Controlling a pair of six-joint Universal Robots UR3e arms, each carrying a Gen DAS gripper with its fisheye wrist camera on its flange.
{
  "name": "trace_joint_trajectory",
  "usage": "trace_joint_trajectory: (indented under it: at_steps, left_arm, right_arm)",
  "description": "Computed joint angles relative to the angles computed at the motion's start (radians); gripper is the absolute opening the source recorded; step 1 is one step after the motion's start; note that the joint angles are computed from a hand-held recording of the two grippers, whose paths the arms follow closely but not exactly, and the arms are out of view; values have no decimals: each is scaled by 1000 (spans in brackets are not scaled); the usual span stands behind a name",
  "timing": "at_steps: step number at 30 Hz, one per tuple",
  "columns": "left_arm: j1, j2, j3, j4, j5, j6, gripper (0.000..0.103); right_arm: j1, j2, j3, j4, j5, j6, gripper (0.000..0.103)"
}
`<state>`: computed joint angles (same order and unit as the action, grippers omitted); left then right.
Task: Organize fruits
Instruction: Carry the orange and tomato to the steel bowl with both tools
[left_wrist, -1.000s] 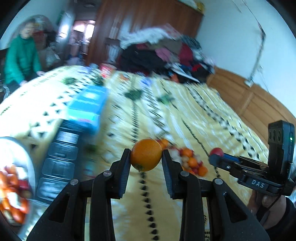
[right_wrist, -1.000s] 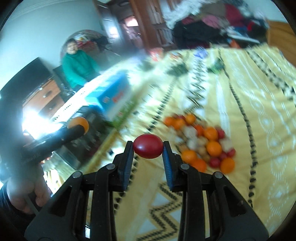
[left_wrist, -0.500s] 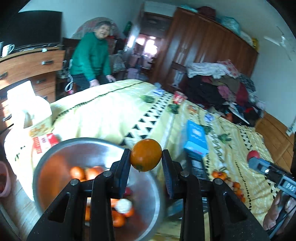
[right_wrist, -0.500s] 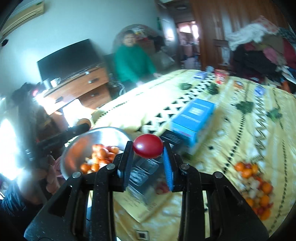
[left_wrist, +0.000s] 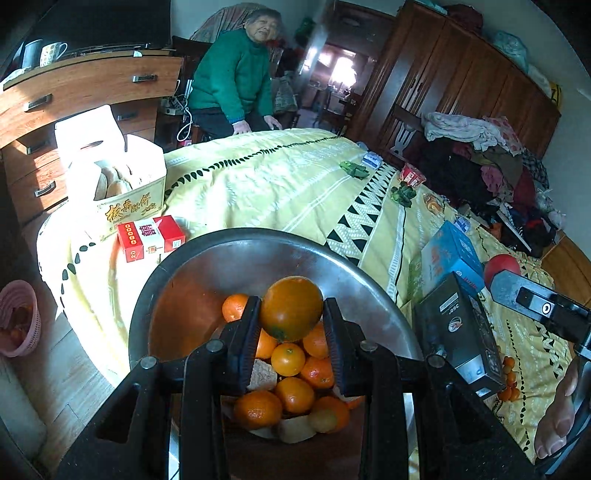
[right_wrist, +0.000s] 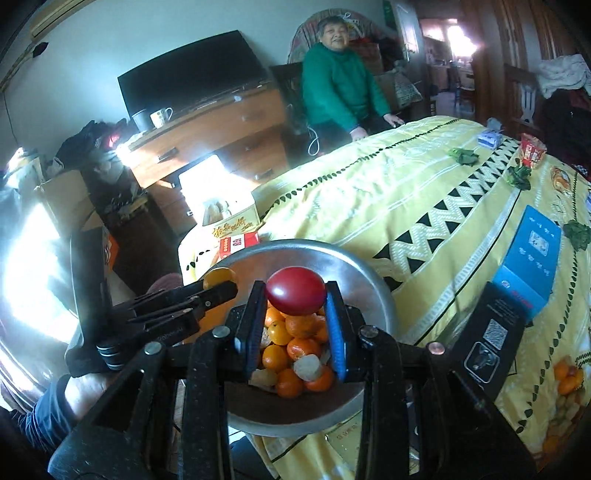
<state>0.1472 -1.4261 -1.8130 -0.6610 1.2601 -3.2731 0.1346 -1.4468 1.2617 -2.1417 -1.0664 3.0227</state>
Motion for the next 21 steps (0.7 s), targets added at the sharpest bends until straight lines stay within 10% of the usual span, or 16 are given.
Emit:
trace_joint_trajectory:
  at_steps: [21]
  left_arm:
    - [7,-47,-26,3,-3,21,34]
  right_arm:
    - [90,137,-93,58,-53,46,32]
